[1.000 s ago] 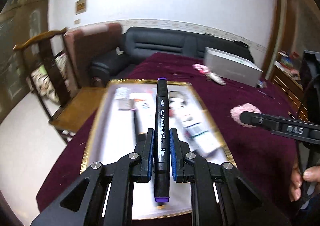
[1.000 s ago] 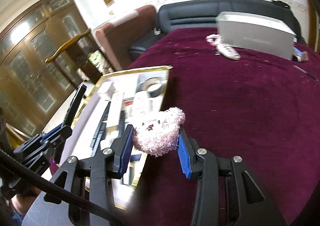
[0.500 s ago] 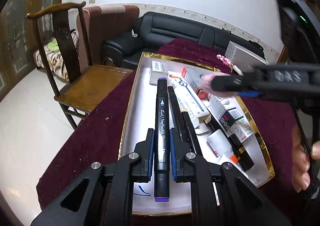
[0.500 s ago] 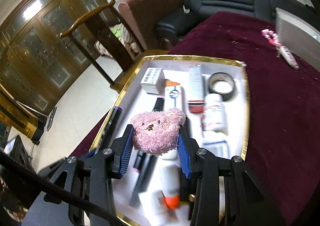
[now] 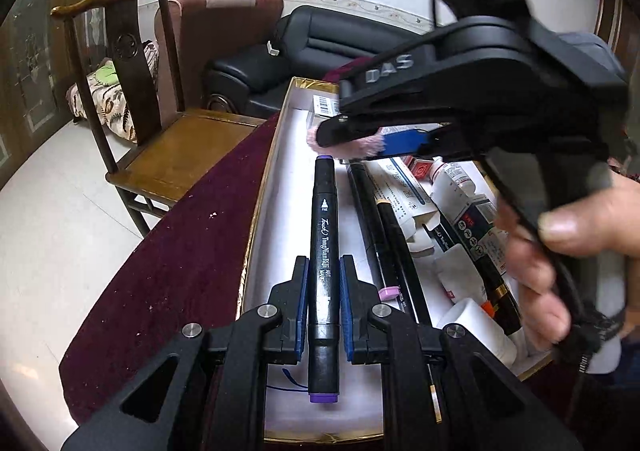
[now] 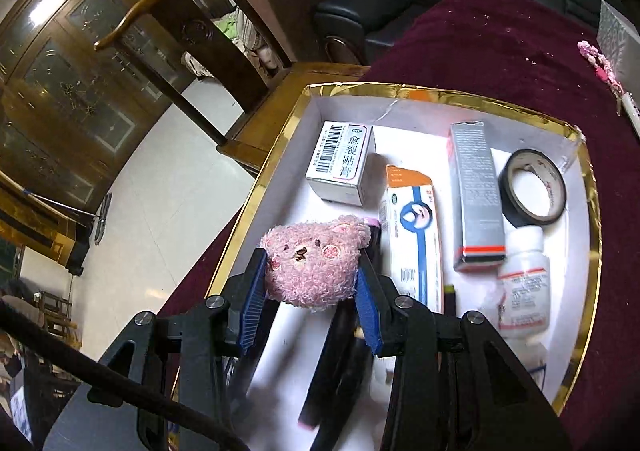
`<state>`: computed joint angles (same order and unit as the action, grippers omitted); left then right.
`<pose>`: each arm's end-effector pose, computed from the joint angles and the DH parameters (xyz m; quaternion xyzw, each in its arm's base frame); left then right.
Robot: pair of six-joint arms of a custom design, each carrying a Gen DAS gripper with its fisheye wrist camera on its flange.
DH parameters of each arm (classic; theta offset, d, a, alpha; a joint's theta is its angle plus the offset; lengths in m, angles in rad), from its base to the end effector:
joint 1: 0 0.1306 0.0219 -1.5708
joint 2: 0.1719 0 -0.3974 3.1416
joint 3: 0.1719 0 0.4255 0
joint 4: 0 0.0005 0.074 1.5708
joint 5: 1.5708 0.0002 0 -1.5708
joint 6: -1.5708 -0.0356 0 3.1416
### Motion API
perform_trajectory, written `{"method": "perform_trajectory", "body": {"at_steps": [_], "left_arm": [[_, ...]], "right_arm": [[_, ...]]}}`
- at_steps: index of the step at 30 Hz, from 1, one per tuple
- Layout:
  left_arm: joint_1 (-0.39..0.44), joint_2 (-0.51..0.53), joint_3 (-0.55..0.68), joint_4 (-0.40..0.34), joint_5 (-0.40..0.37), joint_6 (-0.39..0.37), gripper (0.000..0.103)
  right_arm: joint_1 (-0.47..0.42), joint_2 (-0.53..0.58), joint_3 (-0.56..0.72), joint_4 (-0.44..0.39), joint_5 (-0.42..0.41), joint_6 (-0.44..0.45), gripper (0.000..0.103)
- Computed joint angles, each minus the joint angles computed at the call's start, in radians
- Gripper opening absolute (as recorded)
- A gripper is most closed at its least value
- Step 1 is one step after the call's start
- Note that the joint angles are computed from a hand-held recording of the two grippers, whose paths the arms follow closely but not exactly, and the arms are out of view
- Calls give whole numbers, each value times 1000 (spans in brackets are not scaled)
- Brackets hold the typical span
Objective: Organize objects
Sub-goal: 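Lower the plush bear into the white box with right gripper while left lowers marker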
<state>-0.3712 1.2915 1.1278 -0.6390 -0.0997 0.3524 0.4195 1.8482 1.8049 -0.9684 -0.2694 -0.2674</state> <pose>0.4437 -0.1695 0.3775 -0.0100 0.9261 -0.0893 0.3663 0.6145 0.2839 0.3782 -0.1093 0.9469 0.2136 0.2140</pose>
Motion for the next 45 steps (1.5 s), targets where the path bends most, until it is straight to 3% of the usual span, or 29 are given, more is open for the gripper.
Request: {"method": "perform_trajectory", "body": {"at_steps": [19,45], "left_arm": [[-1,10,14,-11,3,10,12],[-25,25,23,-6,-101,-33,12]], "right_arm": [[17,64,63,-38,28,13,41],[45,37,23,-18,86,87,43]]}}
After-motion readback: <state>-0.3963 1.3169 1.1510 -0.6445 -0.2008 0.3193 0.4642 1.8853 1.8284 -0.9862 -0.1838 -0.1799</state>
